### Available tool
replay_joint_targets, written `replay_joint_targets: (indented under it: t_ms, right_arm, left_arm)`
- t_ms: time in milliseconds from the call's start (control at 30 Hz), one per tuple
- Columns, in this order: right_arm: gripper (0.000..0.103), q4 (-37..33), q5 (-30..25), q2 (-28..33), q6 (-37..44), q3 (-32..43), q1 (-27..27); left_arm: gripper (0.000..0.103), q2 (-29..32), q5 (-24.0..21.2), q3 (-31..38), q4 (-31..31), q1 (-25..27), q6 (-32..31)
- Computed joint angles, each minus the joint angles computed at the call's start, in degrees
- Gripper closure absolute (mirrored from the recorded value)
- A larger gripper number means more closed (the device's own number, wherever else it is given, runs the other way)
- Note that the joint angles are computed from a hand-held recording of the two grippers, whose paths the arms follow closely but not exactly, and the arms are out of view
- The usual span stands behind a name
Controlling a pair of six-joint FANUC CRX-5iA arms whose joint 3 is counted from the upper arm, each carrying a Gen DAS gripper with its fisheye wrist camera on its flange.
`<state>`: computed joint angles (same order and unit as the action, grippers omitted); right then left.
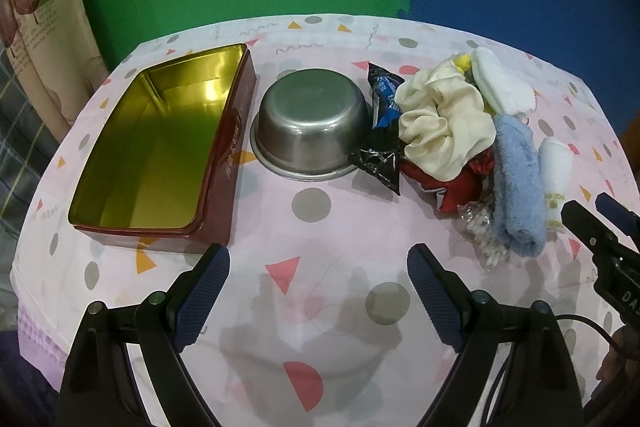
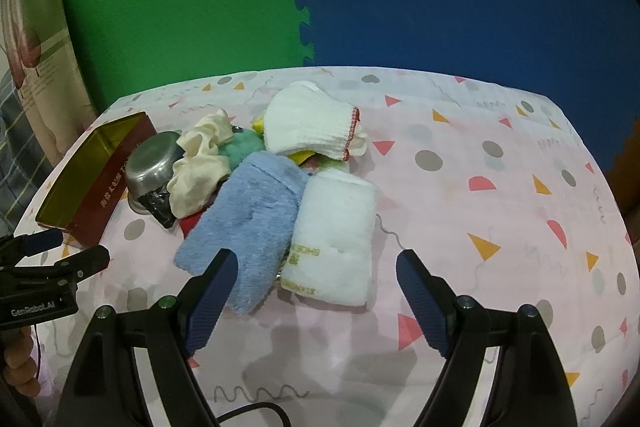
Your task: Organize soft objects
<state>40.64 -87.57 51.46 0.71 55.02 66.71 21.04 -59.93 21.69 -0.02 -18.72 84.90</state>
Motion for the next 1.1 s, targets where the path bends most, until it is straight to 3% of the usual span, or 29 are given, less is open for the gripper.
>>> replay_joint_targets:
  t_ms: [667,933,1100]
  right_arm:
    - [0.02,-3.34,1.45,-1.3,0.59,-4.75,-2.8]
    - [0.065,-3.92,8.38,-4.27,1.37,-10.73,-3.32]
    - [0.072,-3.38,9.55,-5.69,0.72,-13.08,-3.16]
  left_arm:
    - [0.014,1.21,0.67,0.2,2.22,-0.49,-3.18]
    - [0.014,1.04,2.41,-0.7,6.0,-1.63,-8.43]
    - [0.014,1.74,2.58,-0.4,9.66,-2.1,-12.31]
